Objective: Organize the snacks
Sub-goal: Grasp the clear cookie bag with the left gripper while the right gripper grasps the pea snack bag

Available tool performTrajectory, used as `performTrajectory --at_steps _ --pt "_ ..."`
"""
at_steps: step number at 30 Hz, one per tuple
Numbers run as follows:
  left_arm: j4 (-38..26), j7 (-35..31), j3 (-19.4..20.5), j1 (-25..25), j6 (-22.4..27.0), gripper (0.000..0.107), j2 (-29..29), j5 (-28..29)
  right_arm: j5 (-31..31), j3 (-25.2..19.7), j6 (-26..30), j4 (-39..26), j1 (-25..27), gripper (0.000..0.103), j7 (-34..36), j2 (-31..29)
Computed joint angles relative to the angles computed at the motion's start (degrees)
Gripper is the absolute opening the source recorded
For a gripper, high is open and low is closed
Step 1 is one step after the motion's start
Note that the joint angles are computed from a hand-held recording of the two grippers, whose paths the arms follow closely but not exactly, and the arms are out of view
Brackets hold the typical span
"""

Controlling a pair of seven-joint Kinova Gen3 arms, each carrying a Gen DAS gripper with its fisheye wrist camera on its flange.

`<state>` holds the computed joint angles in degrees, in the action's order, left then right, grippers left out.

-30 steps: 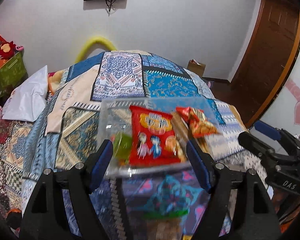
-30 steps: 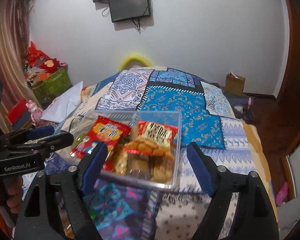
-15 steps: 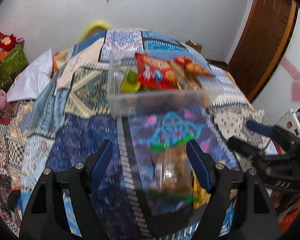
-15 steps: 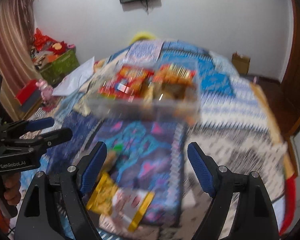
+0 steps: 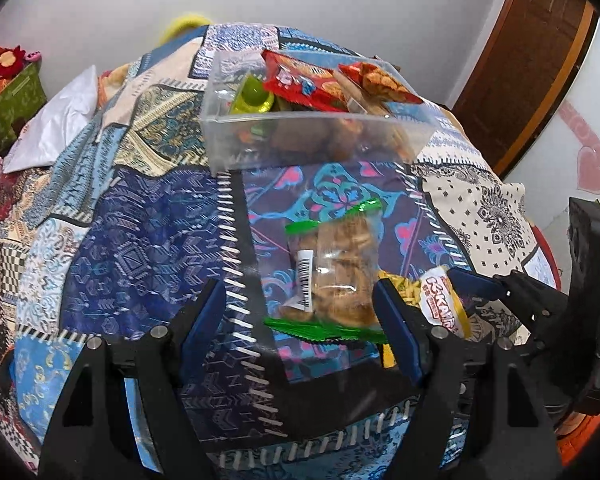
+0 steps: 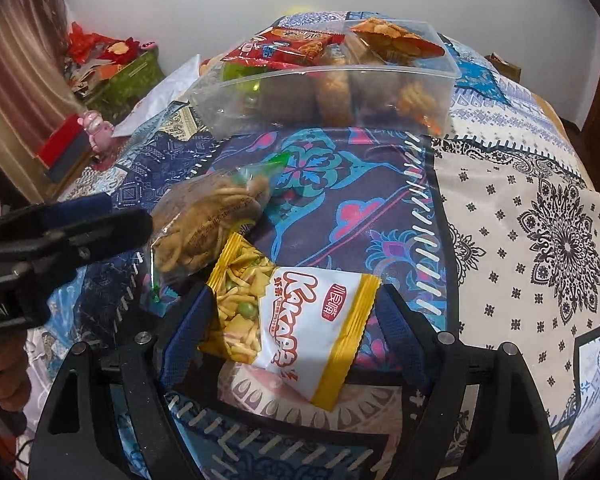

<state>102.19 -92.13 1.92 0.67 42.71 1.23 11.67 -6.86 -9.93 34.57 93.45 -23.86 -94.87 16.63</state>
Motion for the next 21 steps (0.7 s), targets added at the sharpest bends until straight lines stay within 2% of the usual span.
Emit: performTrajectory --at_steps 3,5,10,13,21 --pt "-0.19 0.93 0.32 0.4 -0.18 0.075 0.91 -0.66 -1.27 -0.87 -0.93 1.13 1.26 0.066 2.7 -0.64" --pt "-0.09 0.4 0.37 0.36 -0.53 0.075 1.26 0.02 -2.08 -0.87 -1.79 2.17 1.81 0.065 3.48 -1.27" --pt "-0.88 -0.99 0.71 0.27 -0.21 0.075 2.66 2.26 -0.91 0.7 -3.46 4.23 1.61 0.064 1.12 -2.85" --pt "-1.51 -0.72 1.13 0.69 -0.55 0.075 3.33 2.54 2.53 2.91 -4.23 5.06 0.33 0.062 -3.16 -4.03" --pt "-4.02 1.04 1.89 1.76 0.02 0.075 7.13 2.08 2.36 2.87 -5.2 6.85 4.21 0.061 -4.89 -6.47"
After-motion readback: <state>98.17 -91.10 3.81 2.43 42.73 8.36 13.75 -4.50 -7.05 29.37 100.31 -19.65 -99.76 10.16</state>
